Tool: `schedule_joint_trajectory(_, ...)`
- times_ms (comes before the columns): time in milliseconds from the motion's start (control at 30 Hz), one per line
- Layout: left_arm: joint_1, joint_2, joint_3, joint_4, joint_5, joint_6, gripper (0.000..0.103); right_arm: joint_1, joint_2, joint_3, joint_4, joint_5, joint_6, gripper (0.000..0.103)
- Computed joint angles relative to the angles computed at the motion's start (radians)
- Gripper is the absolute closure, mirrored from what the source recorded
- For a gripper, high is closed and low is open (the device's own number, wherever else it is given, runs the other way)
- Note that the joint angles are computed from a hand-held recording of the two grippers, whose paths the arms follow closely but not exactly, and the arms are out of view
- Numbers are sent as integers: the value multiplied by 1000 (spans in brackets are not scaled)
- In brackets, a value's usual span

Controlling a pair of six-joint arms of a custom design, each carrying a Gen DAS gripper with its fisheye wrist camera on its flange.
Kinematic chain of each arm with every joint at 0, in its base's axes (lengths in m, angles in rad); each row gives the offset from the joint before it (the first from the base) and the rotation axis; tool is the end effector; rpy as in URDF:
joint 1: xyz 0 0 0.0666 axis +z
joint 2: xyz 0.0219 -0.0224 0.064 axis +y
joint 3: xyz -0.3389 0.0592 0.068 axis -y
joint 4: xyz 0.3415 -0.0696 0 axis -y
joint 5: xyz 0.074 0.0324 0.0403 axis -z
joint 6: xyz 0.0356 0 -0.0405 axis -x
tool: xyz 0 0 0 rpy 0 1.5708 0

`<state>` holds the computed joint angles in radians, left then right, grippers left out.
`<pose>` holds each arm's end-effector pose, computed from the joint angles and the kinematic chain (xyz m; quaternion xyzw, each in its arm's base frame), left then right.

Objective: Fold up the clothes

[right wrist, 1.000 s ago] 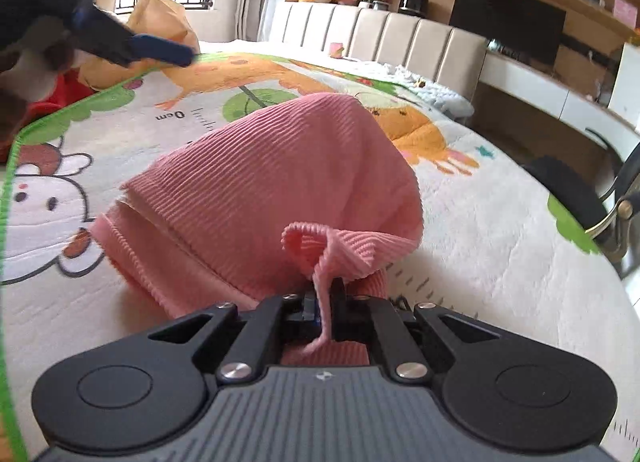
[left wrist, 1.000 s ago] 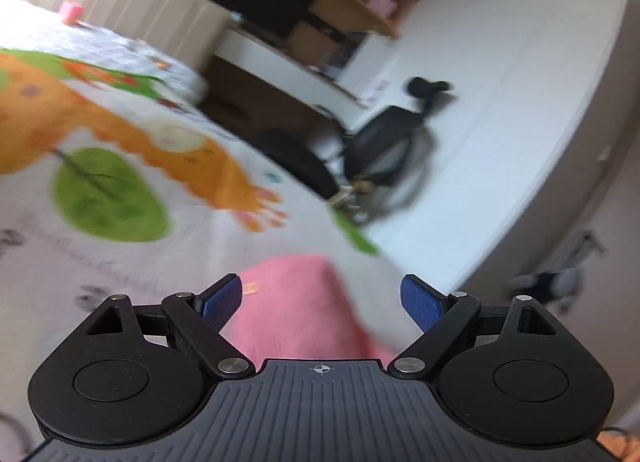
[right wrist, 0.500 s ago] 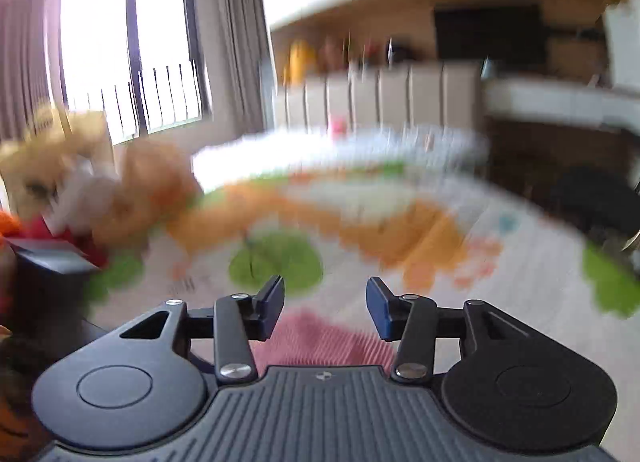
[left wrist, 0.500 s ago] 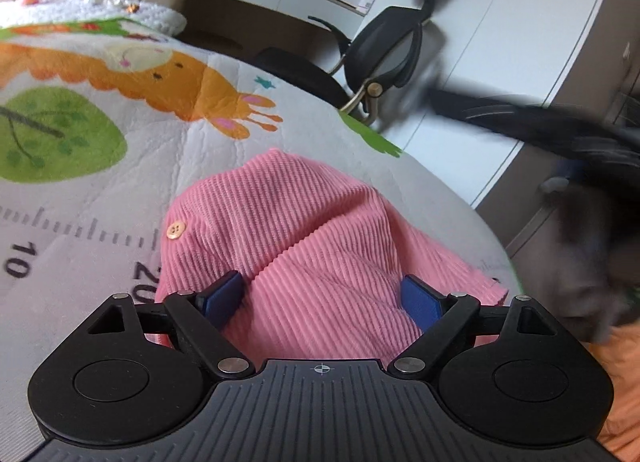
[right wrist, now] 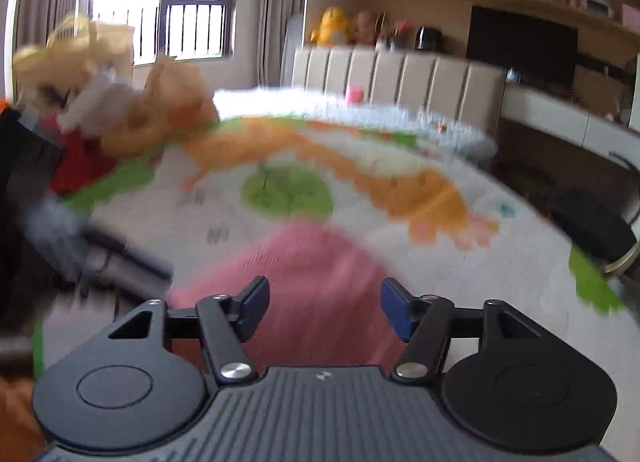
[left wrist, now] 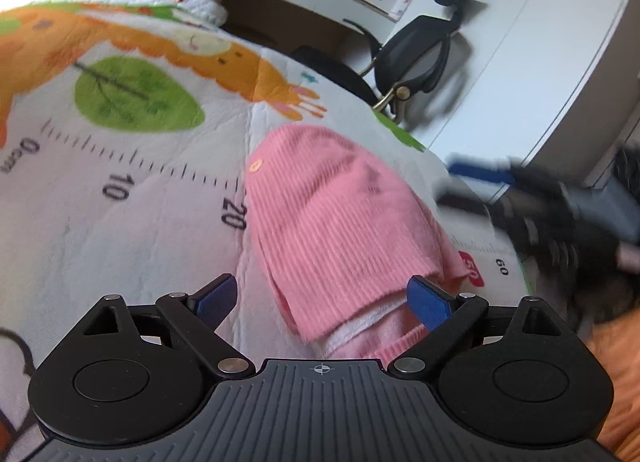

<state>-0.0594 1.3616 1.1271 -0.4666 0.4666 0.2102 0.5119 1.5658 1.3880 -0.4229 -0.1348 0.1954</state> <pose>0.4292 -0.0420 0.3285 0.0307 0.8872 -0.2629 0.3780 0.4463 0.2558 0.3475 -0.3351 0.8171 0.1321 0.4500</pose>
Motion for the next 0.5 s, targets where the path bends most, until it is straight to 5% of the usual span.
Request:
schedule_joint_trajectory(133,1,-30,-4,98,67,26,8,38,10,-98,6,112,59,40)
schedule_joint_trajectory(267,-16,-39,6,77,144,-17,7,18,-36,-121,26,86,36,40)
schedule_joint_trajectory(433,-98,-152,-130,57,-128,-217,10,-16,-81,-157,93,78,4,38)
schedule_joint_trajectory(500,-108,-180,-162,35,-144,-260,27,-22,-87,-169,114,81,-28,37)
